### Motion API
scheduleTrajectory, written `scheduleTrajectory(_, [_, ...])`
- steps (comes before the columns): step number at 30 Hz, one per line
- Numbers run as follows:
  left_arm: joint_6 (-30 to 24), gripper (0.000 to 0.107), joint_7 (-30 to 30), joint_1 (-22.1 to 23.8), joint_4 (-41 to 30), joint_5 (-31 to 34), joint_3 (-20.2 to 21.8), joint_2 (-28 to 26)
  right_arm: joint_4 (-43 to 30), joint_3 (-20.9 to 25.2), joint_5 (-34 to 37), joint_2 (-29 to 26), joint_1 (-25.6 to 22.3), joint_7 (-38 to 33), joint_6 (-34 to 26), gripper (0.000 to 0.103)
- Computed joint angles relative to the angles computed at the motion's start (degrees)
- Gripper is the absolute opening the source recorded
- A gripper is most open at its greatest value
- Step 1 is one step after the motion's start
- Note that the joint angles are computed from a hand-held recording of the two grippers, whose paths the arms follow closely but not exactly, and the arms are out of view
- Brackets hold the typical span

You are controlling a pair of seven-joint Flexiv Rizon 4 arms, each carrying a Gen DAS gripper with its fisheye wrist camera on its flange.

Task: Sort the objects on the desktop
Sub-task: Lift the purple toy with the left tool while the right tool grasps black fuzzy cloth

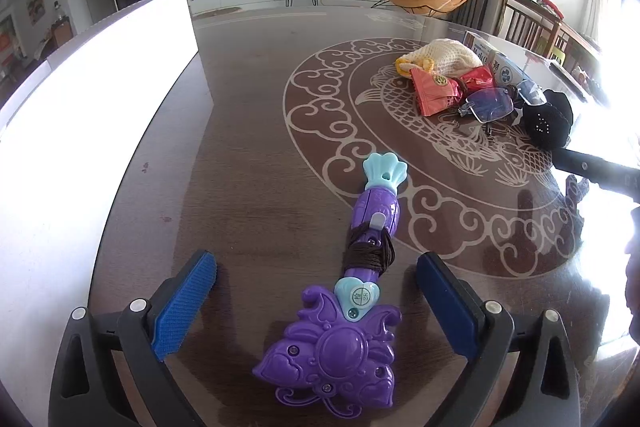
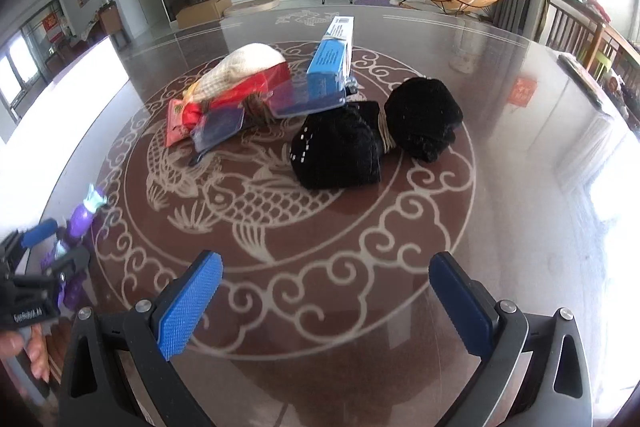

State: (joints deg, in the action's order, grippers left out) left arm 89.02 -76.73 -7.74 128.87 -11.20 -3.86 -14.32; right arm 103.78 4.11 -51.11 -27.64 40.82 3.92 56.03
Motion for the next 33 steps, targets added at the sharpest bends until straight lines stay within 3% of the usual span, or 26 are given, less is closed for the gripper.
scheduleTrajectory(4, [0.0, 0.102, 0.0, 0.1, 0.0, 0.0, 0.0, 0.0, -6.9, -1.1, 3.4, -3.9, -0.5, -0.9, -2.9, 0.086])
scheduleTrajectory(6, [0.0, 0.102, 0.2, 0.3, 0.1, -0.2, -0.3, 0.0, -9.6, -1.1, 5.5, -5.6, -0.5, -2.9, -5.0, 0.049])
scheduleTrajectory(7, [0.1, 0.102, 0.5, 0.6, 0.2, -0.5, -0.8, 0.0, -10.7, -1.4, 6.0, -5.9, 0.1, -3.6, -7.3, 0.043])
scheduleTrajectory(10, [0.2, 0.102, 0.9, 0.9, 0.5, -0.9, -1.2, 0.2, -8.3, -2.6, 2.8, -4.5, 0.7, -1.8, -4.6, 0.036])
scheduleTrajectory(16, [0.4, 0.102, 1.1, 0.8, 0.5, -1.2, -1.2, 0.1, 2.3, -0.1, -4.6, 0.6, 0.2, -8.0, 6.1, 0.036])
scheduleTrajectory(19, [0.4, 0.102, 1.2, 0.8, 0.5, -1.3, -1.1, 0.1, 10.7, 0.6, -10.7, 5.4, 0.6, -6.6, 10.6, 0.036])
scheduleTrajectory(24, [0.3, 0.103, 1.1, 0.6, 0.4, -1.1, -0.9, 0.0, 20.7, 3.7, -13.6, 13.0, -2.9, 0.7, 11.1, 0.063])
scheduleTrajectory(27, [0.1, 0.103, 2.3, 1.4, 0.8, -1.4, -1.8, 0.4, 21.7, 6.4, -9.8, 14.6, -4.6, 0.0, 10.0, 0.089])
scheduleTrajectory(30, [-1.6, 0.103, 12.3, 7.5, 3.0, -7.6, -9.5, 2.1, 20.6, 7.9, -4.6, 15.0, -5.2, -0.2, 8.3, 0.09])
scheduleTrajectory(31, [-2.6, 0.103, 15.1, 8.3, 3.2, -9.5, -10.5, 2.6, 20.1, 8.0, -2.6, 14.6, -5.6, 0.1, 8.9, 0.09])
scheduleTrajectory(33, [-5.6, 0.103, 15.2, 6.4, 2.1, -9.0, -7.9, 2.9, 18.8, 8.3, 3.2, 13.1, -6.5, 0.1, 10.8, 0.09])
